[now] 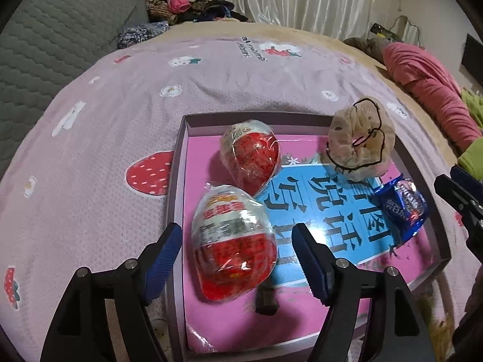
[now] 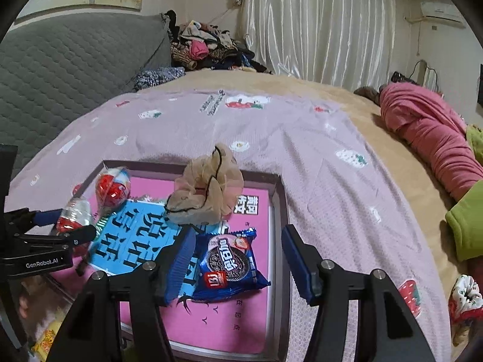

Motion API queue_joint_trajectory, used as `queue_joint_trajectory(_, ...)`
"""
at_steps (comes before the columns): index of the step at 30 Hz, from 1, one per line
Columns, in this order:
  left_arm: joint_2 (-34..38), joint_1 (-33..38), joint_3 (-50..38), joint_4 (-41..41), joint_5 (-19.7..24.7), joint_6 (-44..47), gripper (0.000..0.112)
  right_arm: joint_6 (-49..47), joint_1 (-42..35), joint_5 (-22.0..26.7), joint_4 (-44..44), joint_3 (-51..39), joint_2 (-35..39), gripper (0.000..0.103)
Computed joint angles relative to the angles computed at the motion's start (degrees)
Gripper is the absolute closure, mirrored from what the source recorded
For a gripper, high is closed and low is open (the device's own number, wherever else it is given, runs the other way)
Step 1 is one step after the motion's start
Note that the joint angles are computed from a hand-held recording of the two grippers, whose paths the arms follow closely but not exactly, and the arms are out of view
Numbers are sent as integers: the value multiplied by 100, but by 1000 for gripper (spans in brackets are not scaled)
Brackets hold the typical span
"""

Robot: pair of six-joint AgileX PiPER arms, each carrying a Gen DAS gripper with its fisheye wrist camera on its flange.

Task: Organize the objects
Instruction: 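Open left tool to drop the egg while right tool releases the Oreo packet onto the book, then withdraw both open tools from the tray toward the walnut and yellow cake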

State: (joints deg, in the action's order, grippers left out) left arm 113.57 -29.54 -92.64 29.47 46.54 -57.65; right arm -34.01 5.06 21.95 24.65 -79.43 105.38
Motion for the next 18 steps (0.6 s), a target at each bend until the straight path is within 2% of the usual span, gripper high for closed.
queue_joint_trajectory(3, -54, -115, -27, 267, 167, -163, 35, -150, 16, -85, 121, 105, -163, 37)
queue_joint_trajectory(6, -72, -350, -115, 882, 566, -533, 34, -35, 54, -250, -69, 255, -363, 36)
queue_joint_trajectory(9, -186, -444, -60, 1118, 687, -706, 33, -239, 31, -300, 187, 396, -594, 31)
queue_joint_trajectory(13, -246, -785, -124, 1770, 1259, -981, 31, -271, 52, -409, 202, 641, -1024, 23)
queue_joint_trajectory(18, -596, -918, 86, 1930, 1236, -1146, 31, 237, 179, -427, -361, 960, -1781, 15)
